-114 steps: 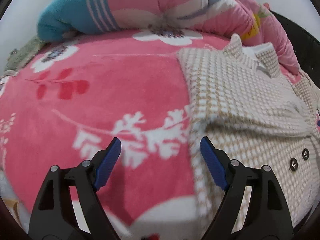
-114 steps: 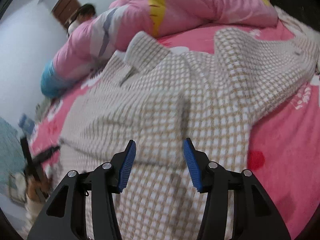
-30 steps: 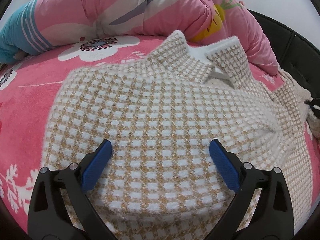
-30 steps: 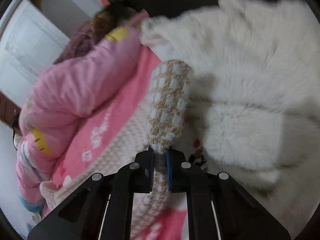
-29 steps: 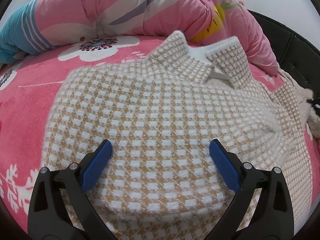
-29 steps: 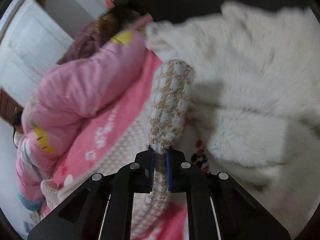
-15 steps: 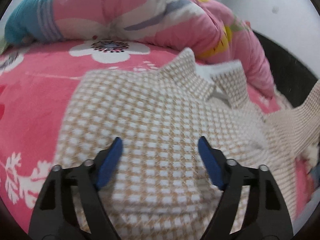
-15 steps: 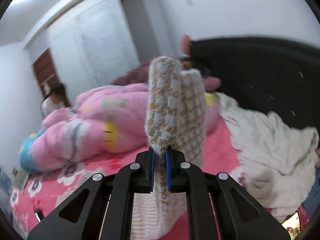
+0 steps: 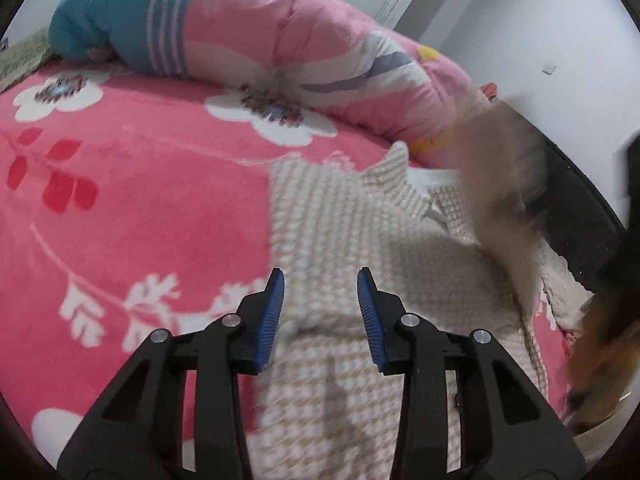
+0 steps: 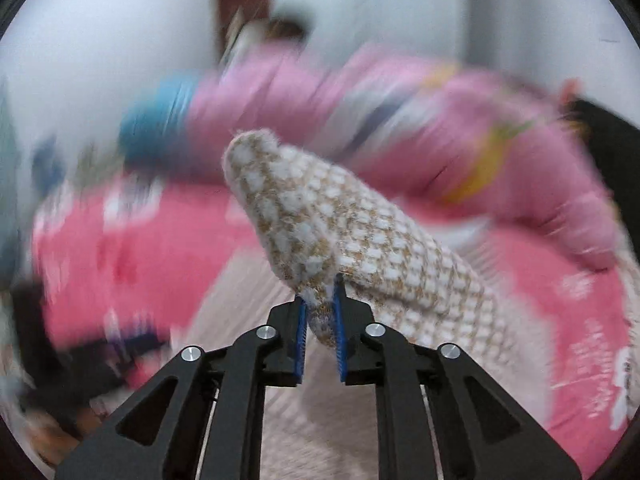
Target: Fold large clothes
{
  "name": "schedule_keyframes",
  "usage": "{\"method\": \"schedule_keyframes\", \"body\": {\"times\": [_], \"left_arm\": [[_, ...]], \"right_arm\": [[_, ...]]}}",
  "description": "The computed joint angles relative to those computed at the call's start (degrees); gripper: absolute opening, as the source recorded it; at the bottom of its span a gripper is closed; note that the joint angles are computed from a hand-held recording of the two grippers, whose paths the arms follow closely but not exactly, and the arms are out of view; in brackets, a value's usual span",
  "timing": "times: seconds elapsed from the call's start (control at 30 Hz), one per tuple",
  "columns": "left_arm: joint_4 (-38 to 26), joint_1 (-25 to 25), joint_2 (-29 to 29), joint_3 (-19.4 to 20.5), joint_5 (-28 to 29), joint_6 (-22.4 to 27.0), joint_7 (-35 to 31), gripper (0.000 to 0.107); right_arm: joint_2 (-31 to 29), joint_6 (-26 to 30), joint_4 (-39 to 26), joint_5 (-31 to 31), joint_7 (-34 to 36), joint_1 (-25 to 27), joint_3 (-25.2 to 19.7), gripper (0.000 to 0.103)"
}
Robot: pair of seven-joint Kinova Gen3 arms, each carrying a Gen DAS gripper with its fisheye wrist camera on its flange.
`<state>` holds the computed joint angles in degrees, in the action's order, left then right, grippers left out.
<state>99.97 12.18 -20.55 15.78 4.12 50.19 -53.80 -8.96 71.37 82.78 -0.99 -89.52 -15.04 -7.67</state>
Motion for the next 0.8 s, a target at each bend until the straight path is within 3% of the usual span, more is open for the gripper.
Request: {"method": "schedule_keyframes", "body": {"times": [0.1,0.17,0.2,0.23,0.3,0.43,0.57,0.67,0.8], "left_arm": [[2.3,1.6,-1.4,-4.8,4.0,0.2,-2.6,0.035],[3.7,2.8,-2.1,-8.3,7.4,-1.1,-5.5,0.035],[3.9,2.8,-2.1,-8.9,8.4,-1.4,-6.6,0.035],[3.5,1.6,-1.6,-8.8,9.8,-1.5,-8.4,0.035],[2.6,1.6,-0.5,-9.6,12.2,-2.1,-11.2,0.035],[-0.6,8.0,5.5,-15.9,20.0,-2.9,-17.6,0.038],[-9.4,3.9,14.7,-11.2,19.3,4.0,-18.0,0.038],[-15.8,3.8,21.2,-8.8,14.0,9.0,-14.6,0.038],[-18.5,3.2,23.7,-6.5,10.5,10.5,-13.7,0.036]], "right_arm": [[2.6,1.3,4.7,-1.7,5.7,2.0,-2.0,0.015],[0.4,1.9,5.2,-5.9,10.4,1.4,2.0,0.029],[-0.2,3.6,4.7,-8.2,12.7,0.8,4.6,0.057],[-0.6,4.9,4.0,-10.6,15.0,0.0,7.3,0.073],[-1.9,7.5,2.6,-15.2,19.7,-0.6,12.6,0.074],[-0.9,13.9,-3.1,-24.6,23.6,2.8,21.4,0.074],[2.6,15.8,-6.7,-31.8,26.2,12.9,30.1,0.074],[6.4,17.5,-9.2,-35.6,27.3,20.9,34.5,0.074],[9.3,18.4,-9.5,-39.5,31.1,31.5,34.3,0.074]]}}
